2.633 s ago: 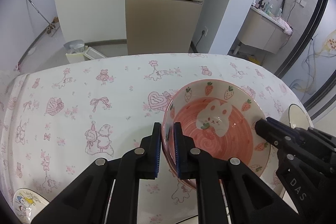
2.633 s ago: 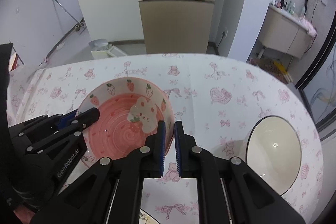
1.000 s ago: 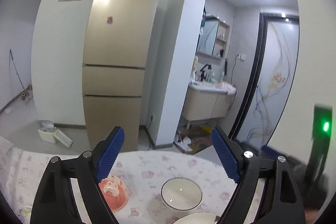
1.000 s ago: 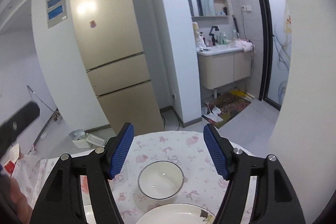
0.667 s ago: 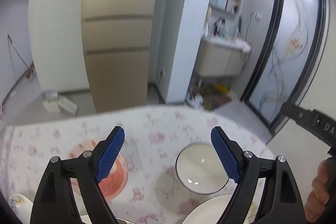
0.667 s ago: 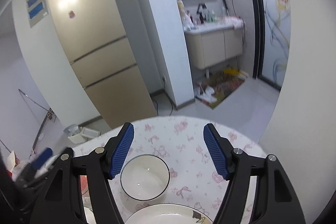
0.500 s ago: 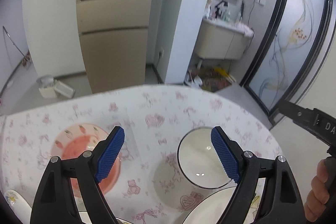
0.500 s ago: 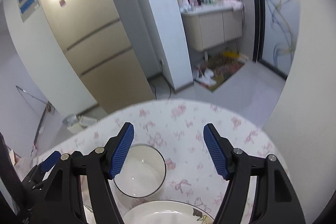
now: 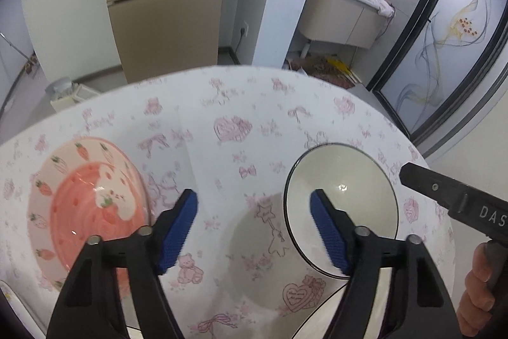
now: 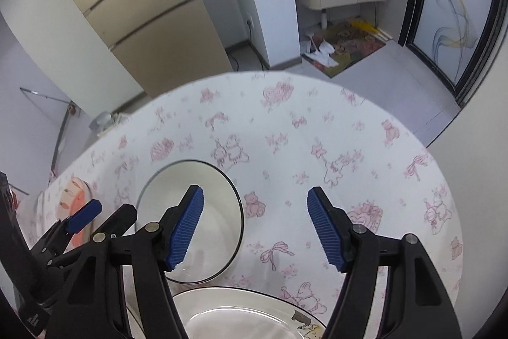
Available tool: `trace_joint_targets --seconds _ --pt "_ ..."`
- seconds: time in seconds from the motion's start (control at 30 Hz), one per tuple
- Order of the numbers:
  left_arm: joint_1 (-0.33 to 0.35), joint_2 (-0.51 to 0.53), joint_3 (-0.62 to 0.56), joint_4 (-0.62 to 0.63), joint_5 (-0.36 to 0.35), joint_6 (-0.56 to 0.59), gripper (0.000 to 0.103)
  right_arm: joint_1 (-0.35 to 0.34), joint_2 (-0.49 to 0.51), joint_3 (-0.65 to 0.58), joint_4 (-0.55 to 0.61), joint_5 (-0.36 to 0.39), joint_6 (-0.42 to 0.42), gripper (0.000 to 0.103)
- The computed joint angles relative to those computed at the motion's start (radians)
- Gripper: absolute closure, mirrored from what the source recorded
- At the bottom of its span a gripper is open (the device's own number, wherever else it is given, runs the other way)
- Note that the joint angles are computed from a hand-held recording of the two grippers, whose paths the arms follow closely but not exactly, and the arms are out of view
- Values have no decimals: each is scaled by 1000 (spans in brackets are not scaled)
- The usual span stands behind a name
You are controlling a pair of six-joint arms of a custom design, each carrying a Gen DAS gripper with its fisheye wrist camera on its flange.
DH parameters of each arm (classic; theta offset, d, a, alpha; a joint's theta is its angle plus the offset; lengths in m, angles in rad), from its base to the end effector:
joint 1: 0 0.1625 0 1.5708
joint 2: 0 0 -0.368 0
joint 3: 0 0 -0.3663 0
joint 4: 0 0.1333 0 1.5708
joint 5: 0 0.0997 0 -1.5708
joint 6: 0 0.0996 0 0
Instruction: Organize plates and bowls
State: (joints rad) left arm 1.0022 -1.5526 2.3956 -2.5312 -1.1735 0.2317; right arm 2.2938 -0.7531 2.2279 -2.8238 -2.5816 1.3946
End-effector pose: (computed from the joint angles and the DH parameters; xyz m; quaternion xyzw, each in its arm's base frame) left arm -0.0491 -0.3960 0.1774 0.3706 0.9058 -0.0897 0.1846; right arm 0.2942 -0.2595 -0.0240 -0.2360 -0.8387 0.3720 0.3202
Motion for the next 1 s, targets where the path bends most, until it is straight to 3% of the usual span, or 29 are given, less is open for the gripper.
trace_joint_targets --seconds 0.13,0.3,0.43,0.6,0.87,1.0 --pt "-9 28 16 -24 41 -9 46 -35 19 16 -101 54 -75 59" --pt "5 14 1 13 -10 -12 64 -51 32 3 -112 88 -127 74" --pt "-13 -2 23 -11 -5 9 67 -52 38 -18 -65 96 -129 76" --pt "2 14 5 34 -44 -8 89 -54 45 -34 -38 101 -144 87" --pt "-9 26 22 26 -30 -16 90 -78 54 -15 -104 127 -164 96" --pt "-55 29 81 -59 37 -16 90 -85 63 -23 -103 129 -172 96"
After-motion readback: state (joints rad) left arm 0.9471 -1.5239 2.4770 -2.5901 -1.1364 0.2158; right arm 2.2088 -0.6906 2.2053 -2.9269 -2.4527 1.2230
